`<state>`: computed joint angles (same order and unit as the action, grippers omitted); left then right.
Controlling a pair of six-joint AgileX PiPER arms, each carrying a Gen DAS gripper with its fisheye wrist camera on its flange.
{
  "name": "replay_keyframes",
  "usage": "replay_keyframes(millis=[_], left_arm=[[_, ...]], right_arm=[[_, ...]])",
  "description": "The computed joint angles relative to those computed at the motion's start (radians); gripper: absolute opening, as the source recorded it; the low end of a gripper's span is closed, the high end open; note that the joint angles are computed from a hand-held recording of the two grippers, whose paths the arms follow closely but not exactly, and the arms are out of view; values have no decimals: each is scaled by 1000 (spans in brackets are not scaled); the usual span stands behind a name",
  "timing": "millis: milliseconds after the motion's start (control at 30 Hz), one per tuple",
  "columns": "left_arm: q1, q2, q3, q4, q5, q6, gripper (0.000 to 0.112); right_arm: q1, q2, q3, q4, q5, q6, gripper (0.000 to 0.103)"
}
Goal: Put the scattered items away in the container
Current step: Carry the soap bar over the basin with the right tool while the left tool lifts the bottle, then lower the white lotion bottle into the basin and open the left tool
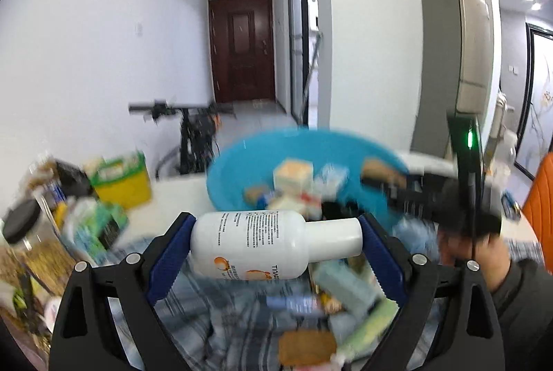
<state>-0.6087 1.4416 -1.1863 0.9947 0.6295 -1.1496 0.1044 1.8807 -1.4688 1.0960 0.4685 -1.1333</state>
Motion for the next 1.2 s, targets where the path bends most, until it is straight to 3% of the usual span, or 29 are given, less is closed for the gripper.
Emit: replay_keyframes(millis=[233,333,500,700,833,967,1200], left_arm=[[7,177,-244,22,83,29,95],[39,243,-292,-9,35,53,95],[81,353,-404,-59,37,118,95],[110,390,-395,-39,-13,66,95],[154,427,-430,-129,-37,141,95],[139,427,-390,-1,-24,35,95],[150,415,-349,14,-53,27,95]], right_arm=[[-2,2,1,4,1,-3,41],[0,8,2,16,-3,-12,41],[1,5,7,29,-7,-24,41],[1,12,0,3,-11,2,41],[7,13,-2,-15,-17,17,41],[14,3,15,13,-38,-22,41],[14,4,18,18,-44,-29,41]])
